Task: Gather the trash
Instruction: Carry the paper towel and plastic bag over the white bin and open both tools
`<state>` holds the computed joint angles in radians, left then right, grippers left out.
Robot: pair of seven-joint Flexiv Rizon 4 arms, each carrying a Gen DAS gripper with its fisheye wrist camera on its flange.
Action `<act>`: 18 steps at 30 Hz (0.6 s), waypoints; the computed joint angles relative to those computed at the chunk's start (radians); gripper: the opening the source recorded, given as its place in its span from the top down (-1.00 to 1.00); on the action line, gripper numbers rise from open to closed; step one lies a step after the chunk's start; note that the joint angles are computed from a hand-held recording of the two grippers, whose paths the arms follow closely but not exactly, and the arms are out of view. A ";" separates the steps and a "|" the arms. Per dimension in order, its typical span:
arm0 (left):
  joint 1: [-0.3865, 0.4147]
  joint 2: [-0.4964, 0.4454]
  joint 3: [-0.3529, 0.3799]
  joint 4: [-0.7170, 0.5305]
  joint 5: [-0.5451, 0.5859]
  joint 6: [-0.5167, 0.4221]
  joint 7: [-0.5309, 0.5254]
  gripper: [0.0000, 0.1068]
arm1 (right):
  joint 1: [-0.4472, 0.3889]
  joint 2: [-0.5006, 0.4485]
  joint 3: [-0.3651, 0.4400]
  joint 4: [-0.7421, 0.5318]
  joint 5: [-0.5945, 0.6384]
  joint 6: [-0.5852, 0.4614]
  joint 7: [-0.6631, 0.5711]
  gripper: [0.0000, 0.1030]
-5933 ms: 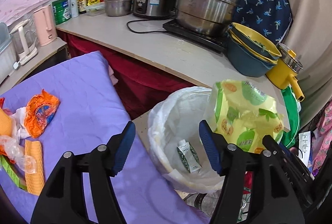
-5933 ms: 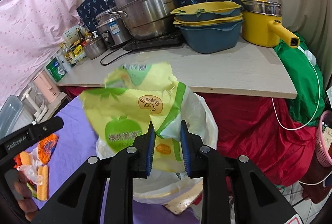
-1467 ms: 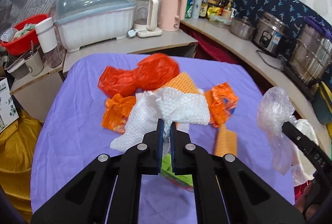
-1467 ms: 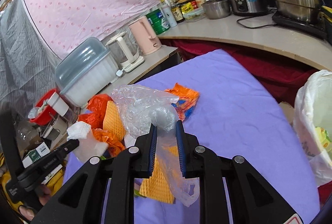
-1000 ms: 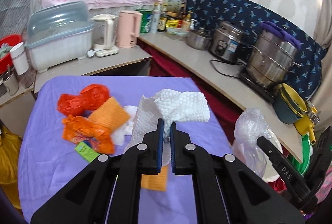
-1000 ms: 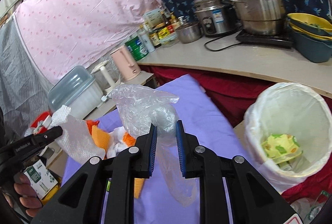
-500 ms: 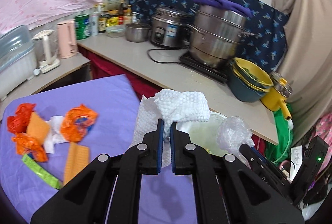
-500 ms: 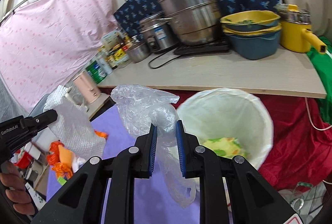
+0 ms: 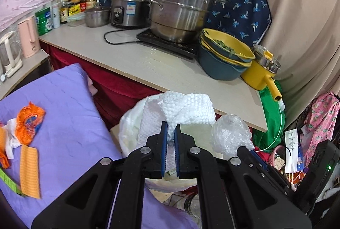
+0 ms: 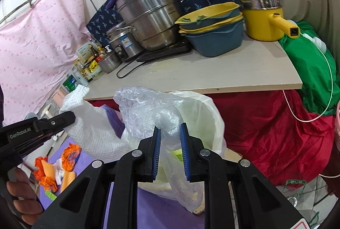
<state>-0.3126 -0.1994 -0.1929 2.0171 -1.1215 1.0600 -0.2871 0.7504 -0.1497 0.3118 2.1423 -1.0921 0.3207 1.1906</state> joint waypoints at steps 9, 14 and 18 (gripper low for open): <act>-0.005 -0.057 -0.031 -0.006 0.009 0.053 -0.020 0.10 | -0.015 0.004 -0.001 0.037 0.014 0.039 0.035 0.65; 0.002 -0.069 -0.030 -0.012 -0.014 0.100 -0.004 -0.04 | -0.030 -0.003 -0.013 0.036 -0.006 0.073 0.025 0.64; 0.017 -0.074 -0.031 -0.008 -0.037 0.145 0.010 -0.16 | -0.045 -0.018 -0.029 0.027 -0.038 0.108 0.012 0.60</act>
